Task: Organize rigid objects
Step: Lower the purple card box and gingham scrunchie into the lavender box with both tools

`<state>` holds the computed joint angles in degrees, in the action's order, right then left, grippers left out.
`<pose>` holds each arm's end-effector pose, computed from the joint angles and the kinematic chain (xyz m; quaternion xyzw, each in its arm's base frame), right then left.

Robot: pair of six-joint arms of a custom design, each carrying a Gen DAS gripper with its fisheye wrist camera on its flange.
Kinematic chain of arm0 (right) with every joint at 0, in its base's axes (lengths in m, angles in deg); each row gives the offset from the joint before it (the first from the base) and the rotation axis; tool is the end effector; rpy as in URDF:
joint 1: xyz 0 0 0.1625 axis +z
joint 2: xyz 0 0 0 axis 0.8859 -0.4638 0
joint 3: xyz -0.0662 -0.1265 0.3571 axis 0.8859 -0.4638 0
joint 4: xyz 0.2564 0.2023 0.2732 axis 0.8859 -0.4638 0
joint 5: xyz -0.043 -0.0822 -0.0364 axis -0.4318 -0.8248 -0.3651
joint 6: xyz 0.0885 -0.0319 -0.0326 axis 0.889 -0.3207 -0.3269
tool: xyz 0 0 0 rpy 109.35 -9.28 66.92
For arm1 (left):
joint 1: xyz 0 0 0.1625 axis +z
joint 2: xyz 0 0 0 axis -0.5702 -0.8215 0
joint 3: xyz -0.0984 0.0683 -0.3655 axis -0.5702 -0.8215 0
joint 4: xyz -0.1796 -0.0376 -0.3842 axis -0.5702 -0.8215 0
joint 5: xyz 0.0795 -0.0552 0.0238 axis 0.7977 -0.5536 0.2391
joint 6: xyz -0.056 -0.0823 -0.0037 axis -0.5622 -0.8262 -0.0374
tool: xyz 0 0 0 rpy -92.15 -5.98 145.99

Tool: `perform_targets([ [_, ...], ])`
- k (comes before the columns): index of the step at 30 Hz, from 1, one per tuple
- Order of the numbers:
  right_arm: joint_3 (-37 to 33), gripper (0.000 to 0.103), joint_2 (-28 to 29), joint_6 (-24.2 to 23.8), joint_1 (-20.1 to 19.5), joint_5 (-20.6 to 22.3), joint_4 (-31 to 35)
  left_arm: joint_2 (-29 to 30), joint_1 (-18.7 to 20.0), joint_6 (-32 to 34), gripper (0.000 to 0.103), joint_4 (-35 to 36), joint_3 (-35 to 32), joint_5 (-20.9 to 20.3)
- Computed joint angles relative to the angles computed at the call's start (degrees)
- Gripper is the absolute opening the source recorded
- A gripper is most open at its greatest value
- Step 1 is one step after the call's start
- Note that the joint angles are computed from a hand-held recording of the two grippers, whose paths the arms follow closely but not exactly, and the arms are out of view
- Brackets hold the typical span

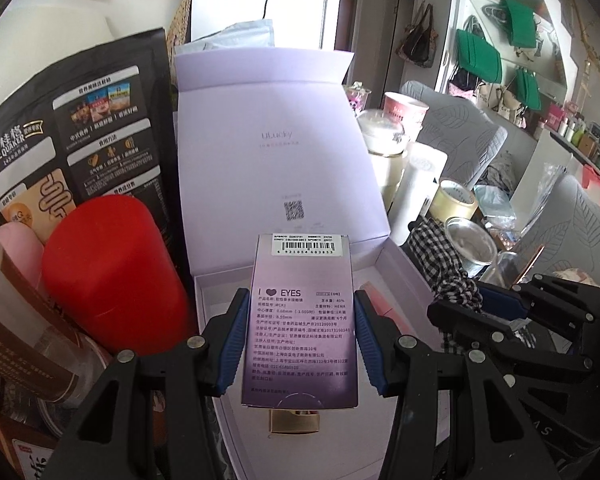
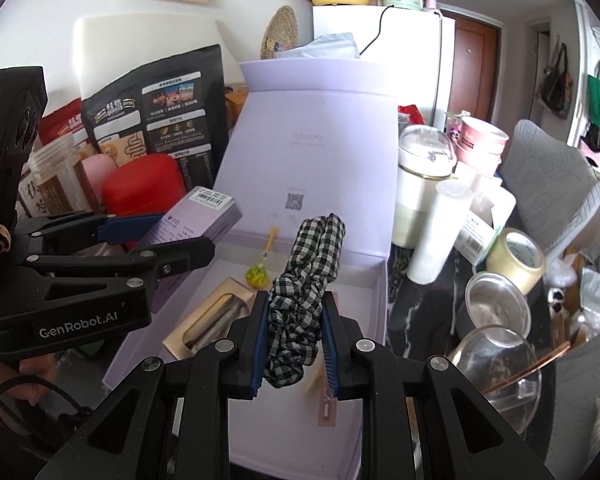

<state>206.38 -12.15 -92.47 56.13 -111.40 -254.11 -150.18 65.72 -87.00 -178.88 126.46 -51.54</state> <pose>0.2544 -0.3288 0.2076 0.2199 -0.8618 0.3442 0.3006 -0.2907 -0.4055 0.1787 0.3120 0.8818 -0.2696 0.2292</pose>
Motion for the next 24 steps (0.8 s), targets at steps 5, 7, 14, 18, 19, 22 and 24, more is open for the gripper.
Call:
perform_targets([
  [5,-0.4,0.024,1.5,-0.3,-2.0,0.2,0.7,2.7,1.7,-0.7,0.05,2.1,-1.3,0.7],
  [7,-0.4,0.024,2.1,-0.7,-2.5,0.3,0.4,3.6,2.5,-1.1,0.05,3.1,-2.0,0.1],
  [14,-0.3,0.024,3.3,-0.7,-3.9,-0.6,-0.1,5.4,3.3,-1.3,0.05,4.8,-2.5,0.0],
  [18,-0.3,0.024,3.8,-0.2,-4.6,-0.6,0.3,6.1,3.5,-1.2,0.05,5.1,-2.7,0.6],
  [19,-0.3,0.024,4.0,-0.2,-4.7,-0.7,0.3,6.2,3.7,-1.2,0.05,5.3,-2.9,0.2],
  [22,-0.3,0.024,4.3,-0.3,-5.4,0.0,0.4,6.7,4.5,-1.8,0.05,6.4,-3.5,-0.8],
  [24,-0.3,0.024,4.7,-0.4,-5.6,-0.1,0.1,7.2,5.0,-2.1,0.05,7.2,-4.0,-1.3],
])
